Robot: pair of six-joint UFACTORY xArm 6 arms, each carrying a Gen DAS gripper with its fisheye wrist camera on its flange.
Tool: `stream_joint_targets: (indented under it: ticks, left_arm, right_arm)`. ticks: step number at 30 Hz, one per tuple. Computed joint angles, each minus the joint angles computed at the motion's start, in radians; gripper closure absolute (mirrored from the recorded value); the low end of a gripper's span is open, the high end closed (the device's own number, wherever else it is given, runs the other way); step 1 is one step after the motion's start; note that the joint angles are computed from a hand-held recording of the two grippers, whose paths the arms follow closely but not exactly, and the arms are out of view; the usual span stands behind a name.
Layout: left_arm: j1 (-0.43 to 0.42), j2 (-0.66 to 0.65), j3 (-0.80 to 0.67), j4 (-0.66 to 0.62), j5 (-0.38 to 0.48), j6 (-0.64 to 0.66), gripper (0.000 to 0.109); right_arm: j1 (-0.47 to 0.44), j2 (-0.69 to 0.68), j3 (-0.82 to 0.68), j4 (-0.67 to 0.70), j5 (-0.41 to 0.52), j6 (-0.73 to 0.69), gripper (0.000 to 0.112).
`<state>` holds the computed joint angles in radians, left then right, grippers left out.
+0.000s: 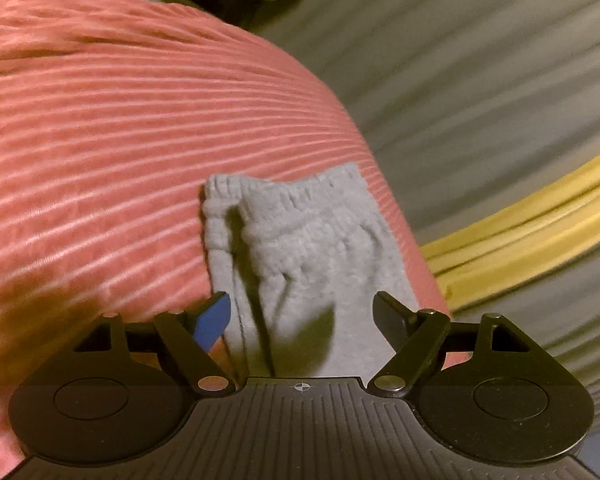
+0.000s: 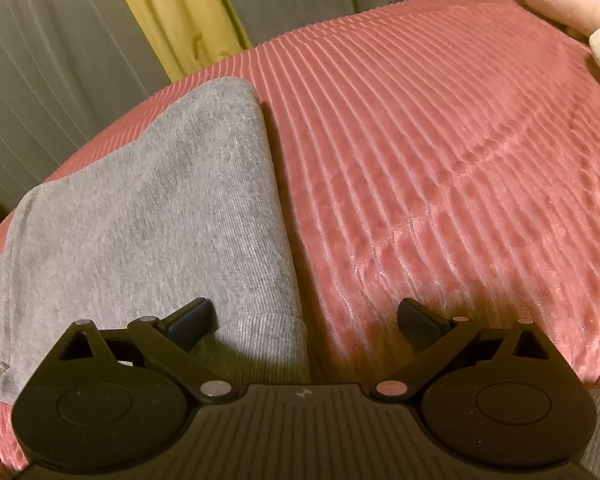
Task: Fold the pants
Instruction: 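Grasp the grey sweatpants' cuffed leg end with the left gripper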
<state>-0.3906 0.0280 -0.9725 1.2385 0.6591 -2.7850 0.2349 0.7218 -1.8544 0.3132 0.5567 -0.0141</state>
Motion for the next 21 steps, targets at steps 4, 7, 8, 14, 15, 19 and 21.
stream_joint_targets:
  ticks: [4, 7, 8, 14, 15, 19, 21]
  left_arm:
    - [0.007, 0.002, 0.010, -0.062, -0.008, 0.082, 0.026]
    - [0.035, -0.023, 0.060, -0.036, -0.069, 0.049, 0.026]
    - [0.050, -0.022, 0.073, -0.004, -0.099, 0.021, 0.026]
    - [0.099, 0.001, 0.073, 0.153, -0.161, -0.048, 0.027]
    - [0.111, 0.010, 0.068, 0.175, -0.177, -0.054, 0.027]
    - [0.144, 0.048, 0.035, 0.150, -0.217, 0.030, 0.036]
    - [0.159, 0.073, 0.014, 0.112, -0.223, 0.101, 0.041]
  right_arm:
    - [0.001, 0.002, -0.001, -0.009, -0.002, 0.002, 0.013]
    - [0.002, 0.006, -0.006, -0.021, -0.001, 0.010, 0.013]
    - [0.004, 0.008, -0.008, -0.028, -0.001, 0.016, 0.013]
    - [0.010, 0.015, -0.014, -0.073, -0.006, 0.041, 0.013]
    - [0.010, 0.016, -0.015, -0.079, -0.008, 0.046, 0.013]
    - [0.012, 0.014, -0.008, -0.095, -0.017, 0.057, 0.013]
    - [0.012, 0.014, -0.006, -0.097, -0.022, 0.059, 0.013]
